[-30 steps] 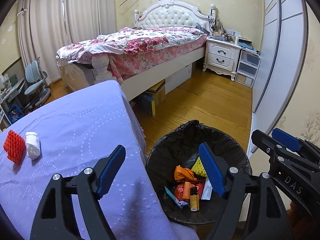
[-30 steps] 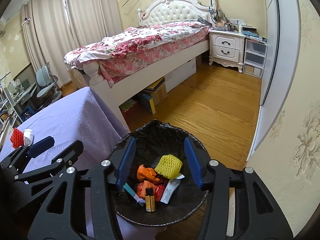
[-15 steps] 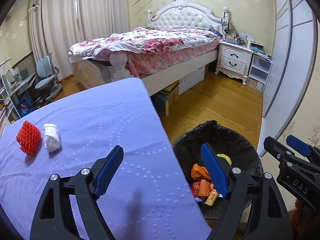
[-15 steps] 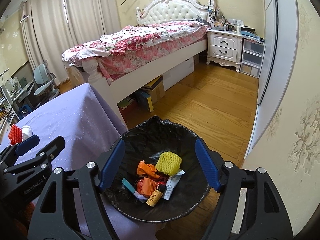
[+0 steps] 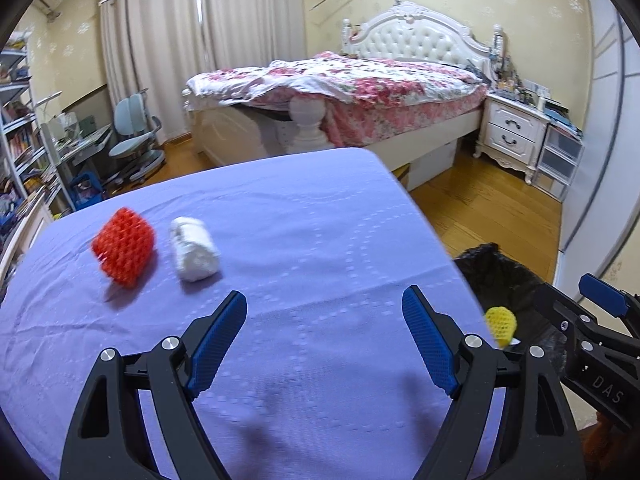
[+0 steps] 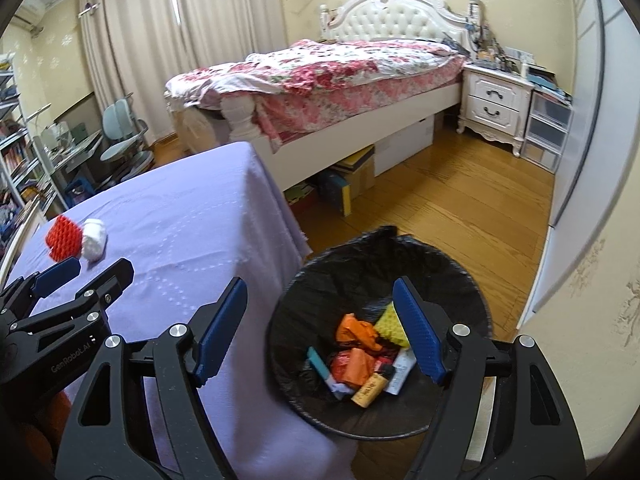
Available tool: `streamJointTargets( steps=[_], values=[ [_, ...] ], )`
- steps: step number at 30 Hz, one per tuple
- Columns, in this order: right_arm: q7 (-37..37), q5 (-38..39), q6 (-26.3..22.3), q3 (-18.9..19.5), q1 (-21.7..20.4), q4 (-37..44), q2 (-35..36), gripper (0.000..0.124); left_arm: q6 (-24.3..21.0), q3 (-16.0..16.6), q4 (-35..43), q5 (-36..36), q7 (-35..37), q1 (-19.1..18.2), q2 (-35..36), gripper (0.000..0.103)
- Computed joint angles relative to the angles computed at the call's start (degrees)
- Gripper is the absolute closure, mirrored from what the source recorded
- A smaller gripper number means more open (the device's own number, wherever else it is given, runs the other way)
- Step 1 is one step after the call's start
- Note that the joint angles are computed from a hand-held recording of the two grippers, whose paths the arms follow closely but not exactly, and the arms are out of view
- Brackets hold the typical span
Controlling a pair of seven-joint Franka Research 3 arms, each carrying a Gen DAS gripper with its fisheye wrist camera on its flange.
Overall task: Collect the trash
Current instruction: 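Move both open grippers back to the foam net and white cloth, then grasp the white cloth roll with the right gripper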
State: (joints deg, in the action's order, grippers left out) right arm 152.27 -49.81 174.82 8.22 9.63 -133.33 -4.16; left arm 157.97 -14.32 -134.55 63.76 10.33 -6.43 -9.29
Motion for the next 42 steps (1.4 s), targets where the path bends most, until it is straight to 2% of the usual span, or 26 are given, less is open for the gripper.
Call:
streamJointTargets(
  steps=[5,11,15,24,31,42],
  values=[
    [-5.7,5.2,-0.6,0.3,3.2,2.0,2.0,0.050,-0.6,1.4,-3.9,-2.1,0.2,1.7,-3.3,0.023],
    [-11.3,10.5,-1.3,-0.9,7.9,4.6,4.7,0.050,-1.2,1.6,-7.4,-3.8,1.2,4.5,-6.6,0.023],
    [-19.1,18.2,-2.8,-0.9,11.4,7.3,7.2,0.050,-1.7,2.1,-9.7,-5.6,2.8,6.2,-8.3,0.023],
    [-30.7,28.4,-6.7,-1.9,18.3,16.1,14.4,0.050,-0.4,4.4,-11.7,-11.2,9.3,10.0,-9.1,0.023],
    [-33.9,31.2,-10.1,-5.0,24.4,24.4,20.4,0.050,0.9,4.9,-11.7,-11.3,10.4,13.8,-8.8,0.023],
    [-37.3,33.7,-16.0,-7.8,29.7,39.1,30.1,0.050,2.5,5.8,-12.1,-12.4,12.0,16.8,-8.7,0.023]
  ],
)
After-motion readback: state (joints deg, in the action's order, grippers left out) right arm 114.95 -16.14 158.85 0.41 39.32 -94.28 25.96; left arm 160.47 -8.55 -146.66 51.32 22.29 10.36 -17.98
